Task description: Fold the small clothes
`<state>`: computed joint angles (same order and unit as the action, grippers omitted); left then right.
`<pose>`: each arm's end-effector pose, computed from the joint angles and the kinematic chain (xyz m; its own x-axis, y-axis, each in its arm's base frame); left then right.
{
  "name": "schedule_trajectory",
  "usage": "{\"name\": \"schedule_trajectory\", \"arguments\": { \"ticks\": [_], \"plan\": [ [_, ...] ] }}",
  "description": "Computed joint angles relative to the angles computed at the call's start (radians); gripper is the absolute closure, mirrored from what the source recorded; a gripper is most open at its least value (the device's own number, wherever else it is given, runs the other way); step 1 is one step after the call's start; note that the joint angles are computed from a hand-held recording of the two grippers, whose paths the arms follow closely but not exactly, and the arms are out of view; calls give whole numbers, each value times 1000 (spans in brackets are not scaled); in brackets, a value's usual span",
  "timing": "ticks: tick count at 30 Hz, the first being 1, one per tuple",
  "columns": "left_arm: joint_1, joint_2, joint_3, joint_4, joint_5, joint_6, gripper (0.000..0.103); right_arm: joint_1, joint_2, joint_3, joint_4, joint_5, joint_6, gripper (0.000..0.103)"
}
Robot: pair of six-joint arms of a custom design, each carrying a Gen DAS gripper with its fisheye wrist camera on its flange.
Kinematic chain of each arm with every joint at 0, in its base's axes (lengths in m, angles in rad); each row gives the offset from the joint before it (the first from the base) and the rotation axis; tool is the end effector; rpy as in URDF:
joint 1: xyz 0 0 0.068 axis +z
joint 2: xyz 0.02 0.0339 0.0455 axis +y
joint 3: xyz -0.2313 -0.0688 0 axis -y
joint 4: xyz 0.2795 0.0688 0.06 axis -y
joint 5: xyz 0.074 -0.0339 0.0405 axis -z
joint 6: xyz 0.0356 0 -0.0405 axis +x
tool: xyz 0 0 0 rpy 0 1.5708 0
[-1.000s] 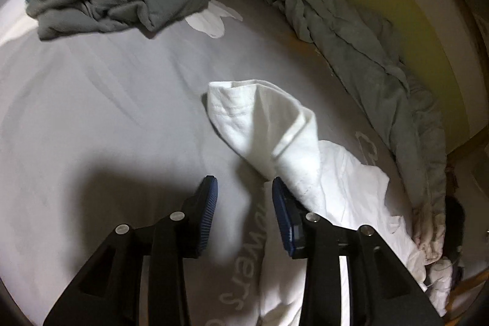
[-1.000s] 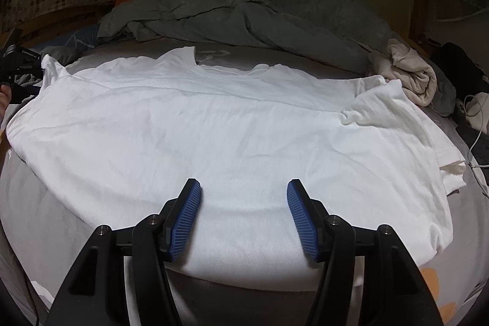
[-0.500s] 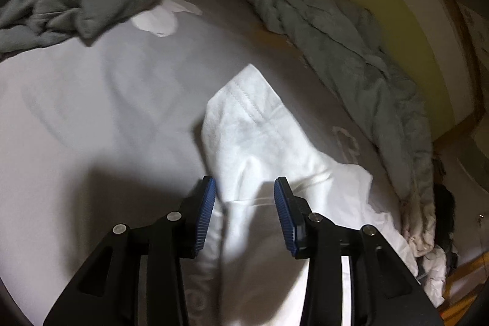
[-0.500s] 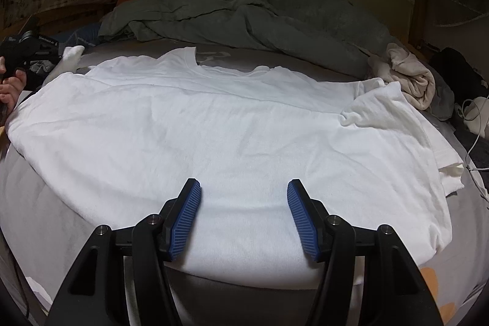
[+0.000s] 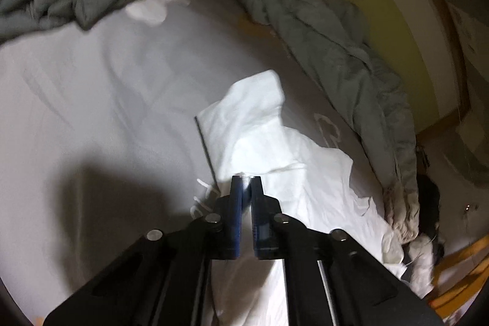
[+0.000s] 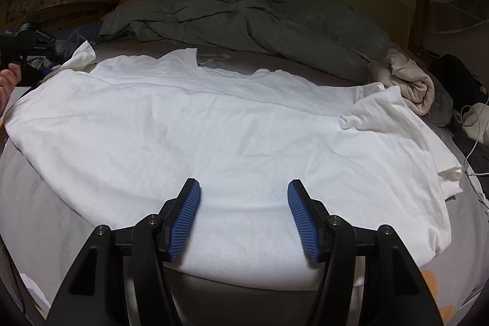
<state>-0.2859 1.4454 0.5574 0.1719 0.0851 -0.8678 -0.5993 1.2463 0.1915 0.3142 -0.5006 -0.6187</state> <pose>0.2837 -0.0865 0.0921 -0.6685 -0.5958 -0.4451 -0.2590 0.7476 -0.6116 0.1864 -0.1066 0.0482 -0.5712 -0.2260 -0.7891 -0.1583 0.9736 -0.1643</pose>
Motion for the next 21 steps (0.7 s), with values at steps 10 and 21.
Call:
{"name": "schedule_trajectory", "arguments": {
  "ticks": [10, 21],
  "plan": [
    [-271, -597, -240, -488, -591, -261, 99, 2, 12, 10, -3, 1, -2, 41],
    [-168, -610, -376, -286, -358, -319, 50, 6, 4, 5, -3, 5, 3, 41]
  ]
}}
